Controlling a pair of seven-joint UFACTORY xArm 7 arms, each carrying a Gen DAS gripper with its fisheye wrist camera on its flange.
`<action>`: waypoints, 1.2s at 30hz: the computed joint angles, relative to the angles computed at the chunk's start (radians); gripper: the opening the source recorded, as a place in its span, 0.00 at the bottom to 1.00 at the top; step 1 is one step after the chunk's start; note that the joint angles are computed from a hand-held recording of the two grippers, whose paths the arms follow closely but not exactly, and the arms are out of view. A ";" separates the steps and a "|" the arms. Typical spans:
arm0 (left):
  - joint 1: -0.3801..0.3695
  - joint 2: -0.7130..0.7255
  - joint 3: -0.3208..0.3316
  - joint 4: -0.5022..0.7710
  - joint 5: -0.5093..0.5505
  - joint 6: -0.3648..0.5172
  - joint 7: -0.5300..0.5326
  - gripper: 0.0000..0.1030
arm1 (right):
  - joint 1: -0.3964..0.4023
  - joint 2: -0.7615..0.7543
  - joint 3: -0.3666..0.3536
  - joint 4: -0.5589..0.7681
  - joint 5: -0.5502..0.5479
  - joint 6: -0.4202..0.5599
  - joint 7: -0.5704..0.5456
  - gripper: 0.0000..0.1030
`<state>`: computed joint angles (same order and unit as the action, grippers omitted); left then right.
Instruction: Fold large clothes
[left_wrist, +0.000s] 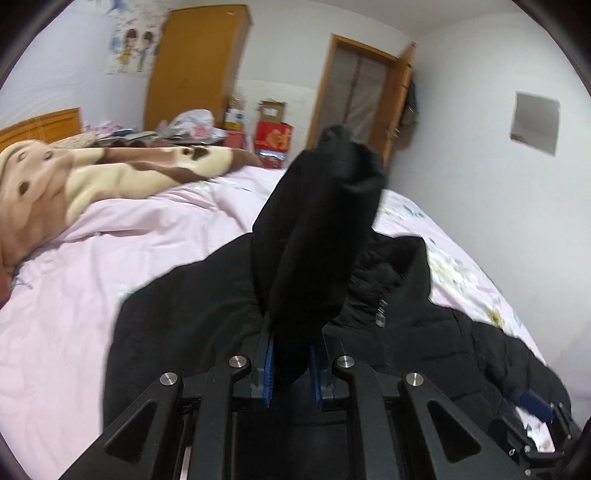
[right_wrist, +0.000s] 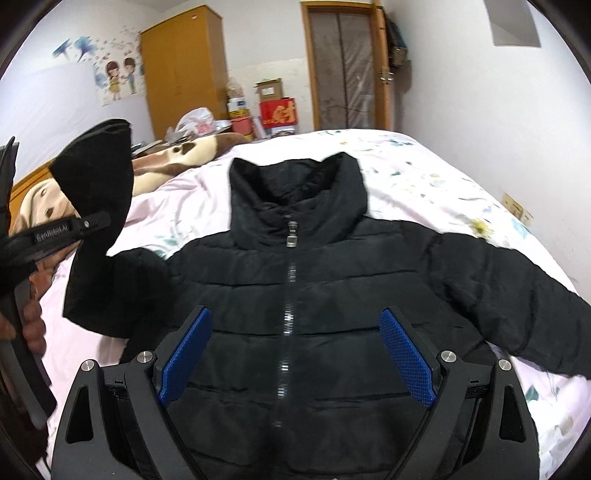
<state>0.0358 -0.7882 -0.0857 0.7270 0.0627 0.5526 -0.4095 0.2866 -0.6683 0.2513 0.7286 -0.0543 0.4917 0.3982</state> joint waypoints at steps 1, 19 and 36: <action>-0.005 0.016 -0.014 0.005 -0.002 -0.001 -0.008 0.15 | -0.001 -0.006 -0.009 -0.008 0.002 -0.003 -0.002 0.90; -0.128 0.341 -0.187 0.049 0.122 -0.101 -0.226 0.15 | -0.064 -0.016 -0.138 -0.096 0.053 -0.008 -0.111 0.90; -0.282 0.130 0.022 -0.060 -0.170 -0.032 0.075 0.70 | 0.090 0.324 -0.273 0.143 0.453 0.018 -0.405 0.90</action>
